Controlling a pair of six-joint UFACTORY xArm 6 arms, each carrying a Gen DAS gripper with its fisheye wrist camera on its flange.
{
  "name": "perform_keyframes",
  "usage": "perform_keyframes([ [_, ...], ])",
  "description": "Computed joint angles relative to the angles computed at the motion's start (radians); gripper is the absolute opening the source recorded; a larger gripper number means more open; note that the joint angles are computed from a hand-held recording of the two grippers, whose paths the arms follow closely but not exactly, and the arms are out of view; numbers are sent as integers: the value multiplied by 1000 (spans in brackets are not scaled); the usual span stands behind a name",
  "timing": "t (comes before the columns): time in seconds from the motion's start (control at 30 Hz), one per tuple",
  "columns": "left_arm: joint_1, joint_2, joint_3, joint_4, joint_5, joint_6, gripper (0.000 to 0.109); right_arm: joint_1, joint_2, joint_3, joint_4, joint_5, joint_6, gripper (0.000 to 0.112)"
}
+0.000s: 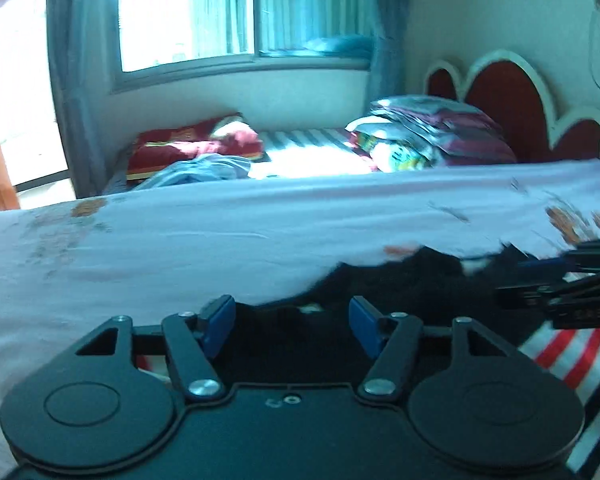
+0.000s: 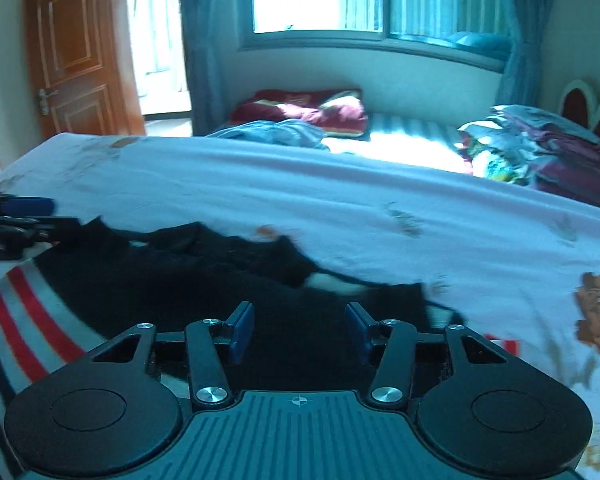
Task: Fold small clothes
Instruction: 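Lower the hem onto the collar and open both grippers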
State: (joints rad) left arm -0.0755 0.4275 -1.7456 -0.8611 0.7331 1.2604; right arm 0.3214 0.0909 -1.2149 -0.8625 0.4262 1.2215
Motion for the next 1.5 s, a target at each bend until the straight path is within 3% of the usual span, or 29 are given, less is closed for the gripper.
perform_keyframes([
  [0.07, -26, -7, 26, 79, 47, 12, 63, 23, 68, -60, 74, -15, -94, 46],
  [0.13, -32, -2, 51, 113, 27, 25, 64, 30, 93, -71, 114, -18, -156, 47],
  [0.23, -10, 26, 55, 125, -126, 31, 67, 24, 38, -13, -15, 86, -99, 47],
  [0.27, 12, 58, 19, 146, -125, -5, 71, 6, 5, 25, -42, 132, -45, 47],
  [0.37, 72, 153, -141, 120, 30, -99, 75, -50, -82, 131, -26, 109, -19, 47],
  [0.43, 64, 152, -142, 148, 18, -123, 78, -39, -74, 111, 0, 133, -84, 47],
  [0.53, 59, 79, -69, 102, 12, -103, 75, -2, -76, 77, -40, 187, -33, 47],
  [0.63, 46, -57, 92, -7, 40, 26, 77, 40, -92, 78, -37, 110, -5, 47],
  [0.73, 18, -162, 238, -19, 58, 59, 77, 98, -48, 45, 21, 78, -55, 47],
  [0.8, -3, -197, 308, 13, 17, 59, 73, 130, -18, 26, 49, 92, -79, 46],
  [0.9, 19, -191, 320, 24, 14, 59, 76, 148, -37, 55, 25, 137, -50, 46],
  [1.03, 72, -185, 315, 56, -46, 55, 81, 148, -169, 173, 14, 257, 15, 47],
  [1.1, 118, -160, 276, 69, -10, 25, 87, 147, -232, 234, 28, 294, 42, 52],
  [1.2, 131, -169, 281, 68, -18, 34, 86, 155, -260, 254, 34, 317, 68, 53],
  [1.27, 131, -205, 307, 60, -10, 12, 73, 188, -256, 224, 2, 364, 98, 53],
  [1.4, 131, -342, 438, -57, 37, 126, 75, 270, -250, 183, -69, 324, 165, 53],
  [1.5, 99, -401, 532, -31, 18, 162, 76, 316, -180, 133, -25, 275, 108, 53],
])
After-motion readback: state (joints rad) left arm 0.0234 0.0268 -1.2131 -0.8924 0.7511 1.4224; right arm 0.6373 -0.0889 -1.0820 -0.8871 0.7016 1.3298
